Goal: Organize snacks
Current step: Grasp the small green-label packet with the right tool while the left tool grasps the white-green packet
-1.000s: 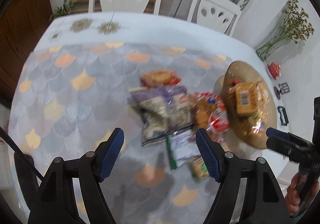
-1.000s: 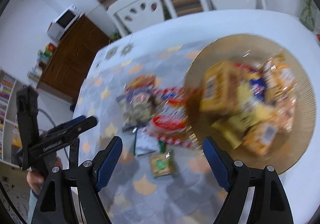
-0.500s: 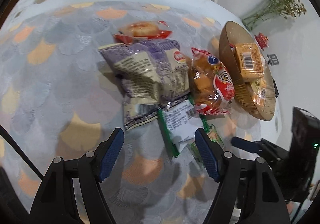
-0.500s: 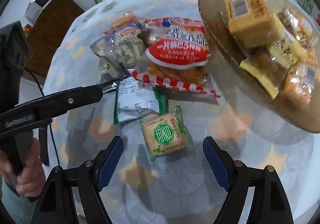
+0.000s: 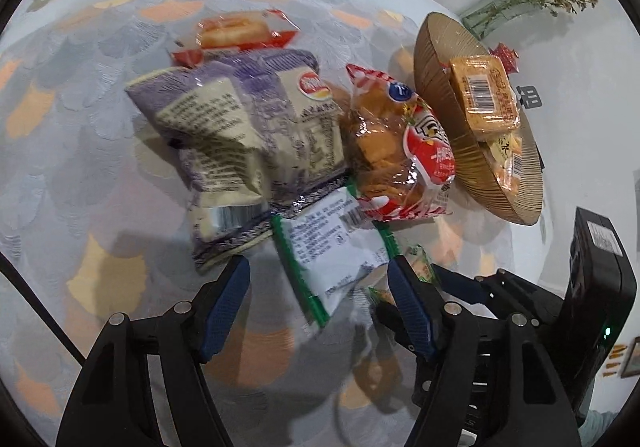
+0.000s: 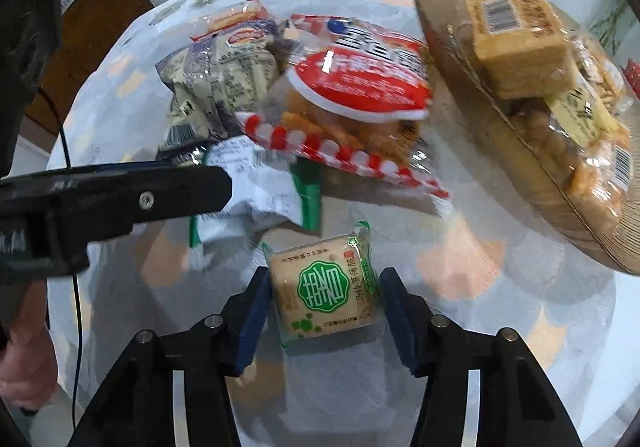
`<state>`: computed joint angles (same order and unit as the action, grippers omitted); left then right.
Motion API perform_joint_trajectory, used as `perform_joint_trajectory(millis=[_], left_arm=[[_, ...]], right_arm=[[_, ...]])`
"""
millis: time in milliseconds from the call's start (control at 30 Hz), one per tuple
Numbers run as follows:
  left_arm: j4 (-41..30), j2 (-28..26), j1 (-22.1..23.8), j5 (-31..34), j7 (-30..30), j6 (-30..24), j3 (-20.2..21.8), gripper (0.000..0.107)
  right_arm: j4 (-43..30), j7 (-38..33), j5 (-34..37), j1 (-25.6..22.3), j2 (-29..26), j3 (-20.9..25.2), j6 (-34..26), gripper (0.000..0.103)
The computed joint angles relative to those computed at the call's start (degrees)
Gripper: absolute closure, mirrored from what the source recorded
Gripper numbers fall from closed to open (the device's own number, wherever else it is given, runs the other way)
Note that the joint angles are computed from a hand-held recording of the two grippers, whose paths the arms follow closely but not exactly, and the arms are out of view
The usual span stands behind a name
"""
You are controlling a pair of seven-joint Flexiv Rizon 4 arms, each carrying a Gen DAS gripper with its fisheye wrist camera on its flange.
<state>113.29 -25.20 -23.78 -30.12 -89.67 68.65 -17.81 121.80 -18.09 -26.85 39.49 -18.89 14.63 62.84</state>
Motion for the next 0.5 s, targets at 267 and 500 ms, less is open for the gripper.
perform_joint_trajectory(millis=[267, 500], left_arm=[[-7.25, -4.06, -6.64, 11.19, -8.72, -3.08, 6.19, 0.038], [-14.59, -7.18, -11.46, 22.86, -17.78, -6.0, 11.05, 0.033]], right_arm=[[4.16, 1.49, 2.16, -1.67, 4.24, 1.08, -1.65, 0.051], [7.29, 3.67, 2.0, -2.76, 6.35, 1.44, -0.13, 0.051]])
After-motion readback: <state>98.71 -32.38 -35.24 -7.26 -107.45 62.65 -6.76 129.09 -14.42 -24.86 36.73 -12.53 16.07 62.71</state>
